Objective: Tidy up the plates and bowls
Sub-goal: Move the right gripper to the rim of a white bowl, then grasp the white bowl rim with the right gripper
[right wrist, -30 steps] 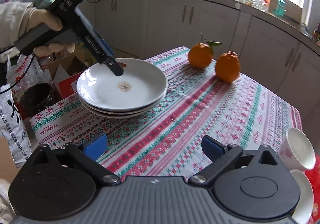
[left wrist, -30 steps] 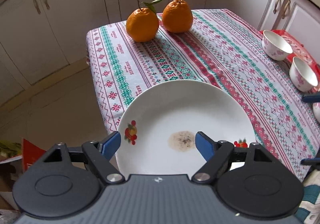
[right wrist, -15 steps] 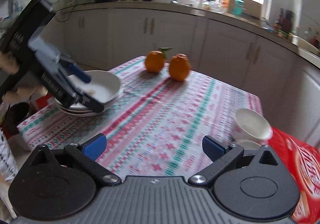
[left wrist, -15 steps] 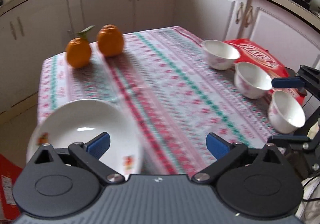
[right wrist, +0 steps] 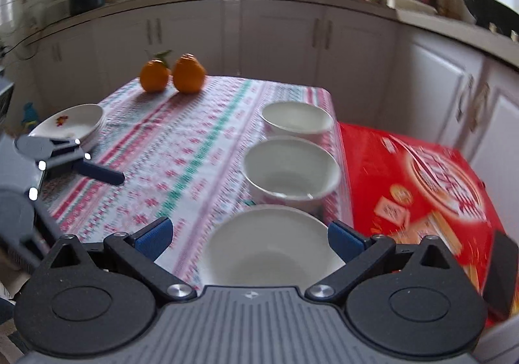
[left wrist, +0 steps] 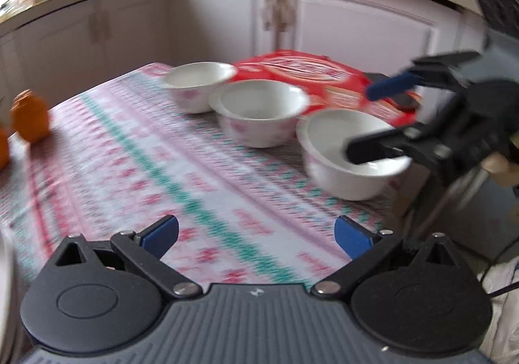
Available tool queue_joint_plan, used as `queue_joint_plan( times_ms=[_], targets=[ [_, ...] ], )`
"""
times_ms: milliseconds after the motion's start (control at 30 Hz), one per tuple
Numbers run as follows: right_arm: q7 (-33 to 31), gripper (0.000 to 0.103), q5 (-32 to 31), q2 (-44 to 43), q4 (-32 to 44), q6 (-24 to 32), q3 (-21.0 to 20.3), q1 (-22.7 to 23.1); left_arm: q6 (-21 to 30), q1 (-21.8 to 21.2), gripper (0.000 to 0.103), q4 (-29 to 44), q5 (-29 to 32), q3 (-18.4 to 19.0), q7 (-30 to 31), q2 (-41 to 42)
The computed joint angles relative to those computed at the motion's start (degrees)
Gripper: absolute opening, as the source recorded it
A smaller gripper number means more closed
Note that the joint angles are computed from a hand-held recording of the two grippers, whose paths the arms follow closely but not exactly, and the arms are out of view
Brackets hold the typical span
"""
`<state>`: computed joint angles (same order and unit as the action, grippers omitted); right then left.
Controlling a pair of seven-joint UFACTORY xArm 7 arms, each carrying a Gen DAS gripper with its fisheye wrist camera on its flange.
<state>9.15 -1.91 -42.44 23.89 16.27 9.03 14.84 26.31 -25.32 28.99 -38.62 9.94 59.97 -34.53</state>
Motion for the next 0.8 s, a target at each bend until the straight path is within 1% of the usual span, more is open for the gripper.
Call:
queue_joint_plan(
  times_ms=[100,233,367,400,600,700,767,800],
  targets=[
    [0.3,0.103,0.0,-1.3,-1.1,0.6,-0.5,-0.7,-2.4,-4.1,0.102,-0.9,-2.3,-0.6,3.0,0.4],
    [0.0,0.103,0.3,-2.2,-1.9,1.2,-1.7,-1.2,-4.8,-6.9,0.102,-0.7,-3.6,-2.2,4.1,4.3],
    [-0.8,0.103,0.6,-2.9,-2.3,1.3,-2.7,-1.4,-4.4,-7.3,0.102,0.8,-6.5,-2.4,3.2,7.8],
    [-1.0,0.103,0.8,-3.0,-2.5,1.3,-2.9,-1.5,-5.5,-6.9,0.103,0.7,-7.0,-3.2,3.1,8.0],
    [-3.0,0.103,2.6,-2.7,-2.6,1.2,-5.0,-0.4,-5.6,-5.4,0.103,0.6,-6.8,-4.9,2.1,7.9],
    [-4.3,0.103,4.4,-2.2,-2.7,1.1,-6.6,1.3,-6.6,-4.9,0.103,-0.1,-5.9,-6.0,-0.1,7.4],
    [-5.3,0.103,5.7,-2.0,-2.7,1.2,-7.7,2.3,-7.3,-5.3,0.102,-0.6,-5.4,-6.1,-1.0,6.9],
    [-5.8,0.103,6.2,-2.1,-2.8,1.2,-8.1,2.7,-7.7,-6.4,0.102,-1.2,-6.2,-5.2,0.1,5.8]
  ],
)
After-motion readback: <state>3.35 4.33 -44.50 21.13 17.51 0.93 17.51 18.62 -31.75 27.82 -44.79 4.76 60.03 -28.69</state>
